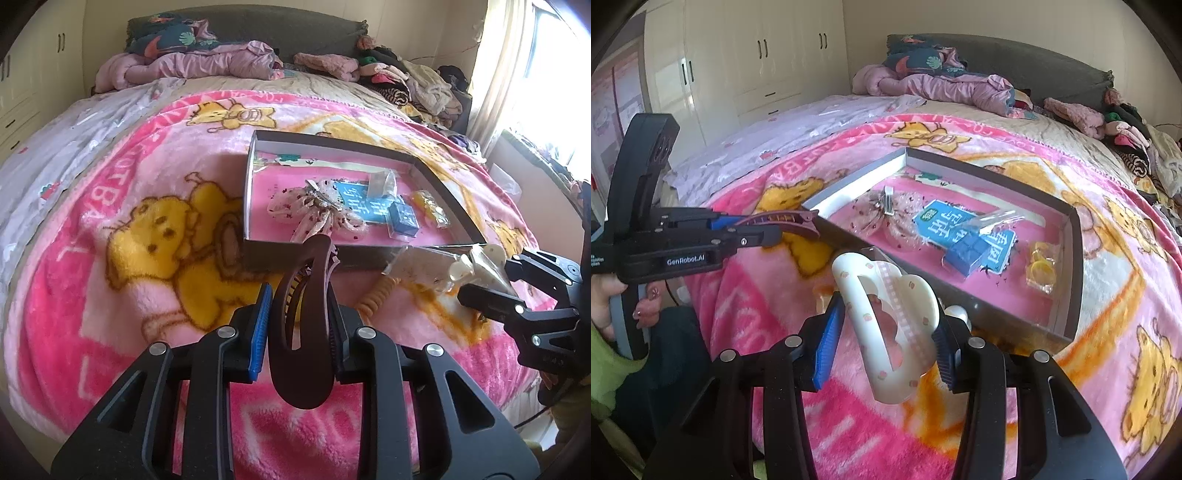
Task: Organize jewelry
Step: 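Carry the brown clip left while the right tool carries the claw clip into the tray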
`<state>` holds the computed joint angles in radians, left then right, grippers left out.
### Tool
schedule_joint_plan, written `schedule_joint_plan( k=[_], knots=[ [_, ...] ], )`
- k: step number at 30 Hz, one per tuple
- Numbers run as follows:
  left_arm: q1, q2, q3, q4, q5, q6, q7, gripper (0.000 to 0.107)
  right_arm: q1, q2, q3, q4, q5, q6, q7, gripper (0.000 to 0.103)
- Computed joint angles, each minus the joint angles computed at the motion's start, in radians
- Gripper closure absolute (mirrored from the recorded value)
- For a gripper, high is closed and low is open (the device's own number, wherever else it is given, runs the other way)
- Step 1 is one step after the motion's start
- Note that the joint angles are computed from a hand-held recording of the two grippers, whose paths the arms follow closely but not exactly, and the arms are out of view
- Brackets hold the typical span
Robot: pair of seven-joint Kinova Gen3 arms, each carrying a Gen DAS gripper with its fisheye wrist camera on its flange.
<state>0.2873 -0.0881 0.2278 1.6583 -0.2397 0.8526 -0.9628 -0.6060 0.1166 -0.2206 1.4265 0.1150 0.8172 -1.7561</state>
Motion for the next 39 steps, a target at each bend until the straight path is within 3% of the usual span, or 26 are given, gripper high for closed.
schedule_joint_plan(
  k=[20, 39],
  knots=[
    [0.05, 0.111, -0.023, -0.158, -0.002, 0.024, -0.067, 0.089, 0.055, -0.025, 0.028, 0.02, 0.041, -0.028, -0.077, 0.06],
    [0.075, 0.245, -0.08, -0.317, 0.073, 0.028, -0.191, 0.089, 0.081, 0.01, 0.06, -0.026, 0.124, -0.037, -0.162, 0.06]
  ],
)
